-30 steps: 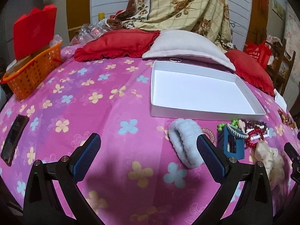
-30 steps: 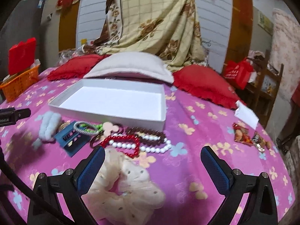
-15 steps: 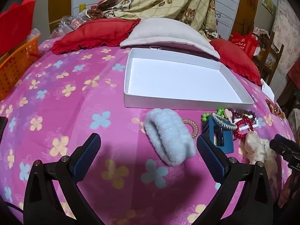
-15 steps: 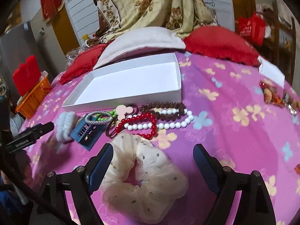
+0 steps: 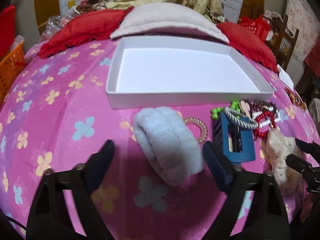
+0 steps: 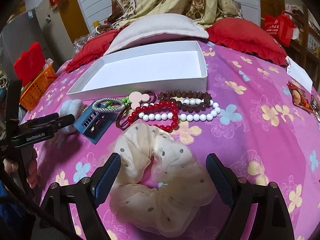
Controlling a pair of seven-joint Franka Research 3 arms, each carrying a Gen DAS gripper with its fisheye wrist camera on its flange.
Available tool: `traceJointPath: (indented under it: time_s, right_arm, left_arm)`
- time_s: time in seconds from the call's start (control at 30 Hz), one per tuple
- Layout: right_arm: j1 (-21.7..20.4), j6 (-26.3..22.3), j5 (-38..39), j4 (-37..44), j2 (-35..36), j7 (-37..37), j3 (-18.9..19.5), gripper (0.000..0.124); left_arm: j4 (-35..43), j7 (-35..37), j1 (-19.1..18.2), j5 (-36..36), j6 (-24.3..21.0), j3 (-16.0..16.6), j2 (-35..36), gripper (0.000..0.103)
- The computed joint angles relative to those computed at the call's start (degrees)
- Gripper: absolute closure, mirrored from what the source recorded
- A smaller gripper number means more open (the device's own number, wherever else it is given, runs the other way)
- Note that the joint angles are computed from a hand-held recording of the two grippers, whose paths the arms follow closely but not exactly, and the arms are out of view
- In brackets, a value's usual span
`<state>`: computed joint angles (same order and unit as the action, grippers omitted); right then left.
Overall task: Organize jewelry
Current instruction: 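Grasp the light blue fuzzy hair band with the left gripper while the right grasps the cream scrunchie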
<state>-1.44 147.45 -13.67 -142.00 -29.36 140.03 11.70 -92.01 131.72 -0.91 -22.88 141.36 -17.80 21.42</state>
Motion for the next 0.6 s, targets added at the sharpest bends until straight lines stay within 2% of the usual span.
traceJointPath:
  time_s: [0.17, 0.33, 0.43, 0.47, 0.6]
  right_arm:
    - [0.4, -0.2, 0.5, 0.1, 0.5, -0.6, -0.4, 0.038]
    - [1.3, -0.4, 1.6, 0.5, 1.3, -1.9, -1.0, 0.038]
    - [1.9, -0.6, 1.8, 0.9, 1.9, -2.8, -1.0, 0.054]
    - [2.1, -0.6, 1.8, 1.0, 2.1, -3.3, -1.0, 0.058]
    - [3.0, 0.6, 2.3, 0.9, 2.2, -4.6, -1.3, 0.086]
  left_arm:
    - [1.8, 0.0, 0.4, -0.5, -4.4, -0.2, 0.8, 0.053]
    - [1.6, 0.6, 0.8, -1.8, -5.0, 0.0, 0.5, 0.057]
    - [1.9, 0.5, 0.8, -2.1, -5.7, 0.2, 0.6, 0.058]
    - [2.3, 0.4, 0.7, -2.1, -5.8, 0.3, 0.8, 0.061]
    - [1.7, 1.2, 1.0, -2.7, -5.4, 0.2, 0.2, 0.070]
